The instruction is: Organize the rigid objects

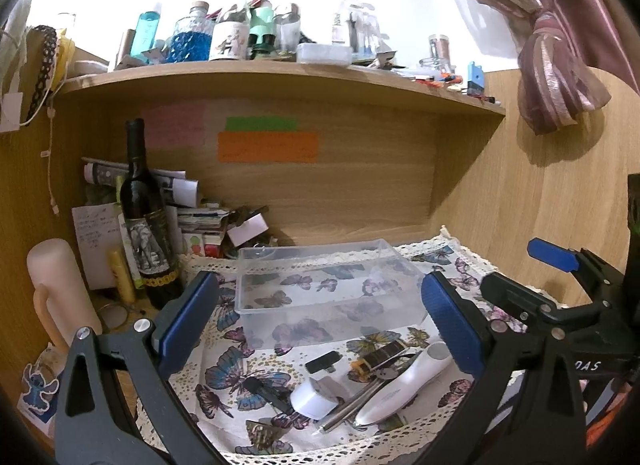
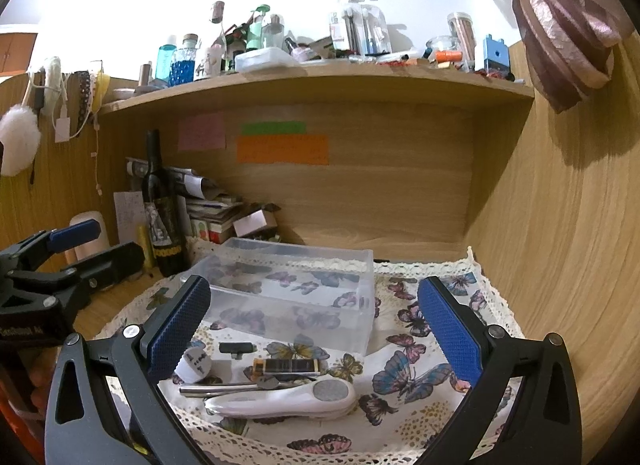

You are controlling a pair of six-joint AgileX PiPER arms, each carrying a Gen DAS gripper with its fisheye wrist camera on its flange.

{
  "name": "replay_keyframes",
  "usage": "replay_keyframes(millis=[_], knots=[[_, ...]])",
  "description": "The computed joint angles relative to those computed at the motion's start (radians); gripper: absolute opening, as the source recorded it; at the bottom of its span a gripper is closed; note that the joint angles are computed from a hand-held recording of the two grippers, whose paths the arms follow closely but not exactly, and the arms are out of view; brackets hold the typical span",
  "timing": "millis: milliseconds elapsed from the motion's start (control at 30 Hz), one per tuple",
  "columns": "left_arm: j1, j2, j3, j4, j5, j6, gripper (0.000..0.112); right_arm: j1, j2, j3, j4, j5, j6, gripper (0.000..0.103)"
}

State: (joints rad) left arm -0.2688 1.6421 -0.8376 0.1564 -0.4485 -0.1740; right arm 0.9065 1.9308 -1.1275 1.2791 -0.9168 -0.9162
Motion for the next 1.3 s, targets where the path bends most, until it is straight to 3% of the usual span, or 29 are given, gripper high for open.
replay_keyframes(millis=[133, 267, 500, 700, 767, 867, 967, 1033, 1100, 1167, 1300], knots=[[0.033, 0.030, -0.031, 0.020, 0.060, -0.028, 0.087, -0.036, 0.013, -0.002, 0.035, 0.063, -0.013, 0.103], [0.088, 0.080, -0.070, 0.175, 0.130, -0.188, 0.086, -0.065, 0.040, -0.002, 0.068, 0.118, -0.016, 0.103], [0.123, 0.162, -0.079, 0.214, 0.190, -0.221, 0.085, -0.125, 0.075, 0.003, 0.117, 0.245, 0.006, 0.100], [0.132, 0.217, -0.072, 0.355, 0.221, -0.345, 0.075, -0.173, 0.092, 0.012, 0.128, 0.377, 0.045, 0.080], [0.131, 0.237, -0.070, 0.413, 0.221, -0.393, 0.072, -0.189, 0.095, 0.018, 0.121, 0.429, 0.060, 0.066], [0.126, 0.271, -0.084, 0.494, 0.234, -0.466, 0.067, -0.209, 0.103, 0.019, 0.103, 0.495, 0.086, 0.059], [0.127, 0.310, -0.114, 0.643, 0.250, -0.612, 0.049, -0.219, 0.120, -0.003, 0.133, 0.527, 0.051, 0.058], [0.127, 0.323, -0.124, 0.648, 0.252, -0.614, 0.037, -0.230, 0.135, -0.030, 0.163, 0.557, 0.019, 0.058], [0.127, 0.321, -0.116, 0.589, 0.241, -0.548, 0.033, -0.240, 0.151, -0.060, 0.191, 0.579, -0.009, 0.059], [0.138, 0.322, -0.115, 0.647, 0.223, -0.601, 0.033, -0.251, 0.161, -0.084, 0.203, 0.599, -0.024, 0.059], [0.143, 0.326, -0.122, 0.659, 0.218, -0.607, 0.033, -0.268, 0.194, -0.173, 0.385, 0.606, -0.224, 0.061]])
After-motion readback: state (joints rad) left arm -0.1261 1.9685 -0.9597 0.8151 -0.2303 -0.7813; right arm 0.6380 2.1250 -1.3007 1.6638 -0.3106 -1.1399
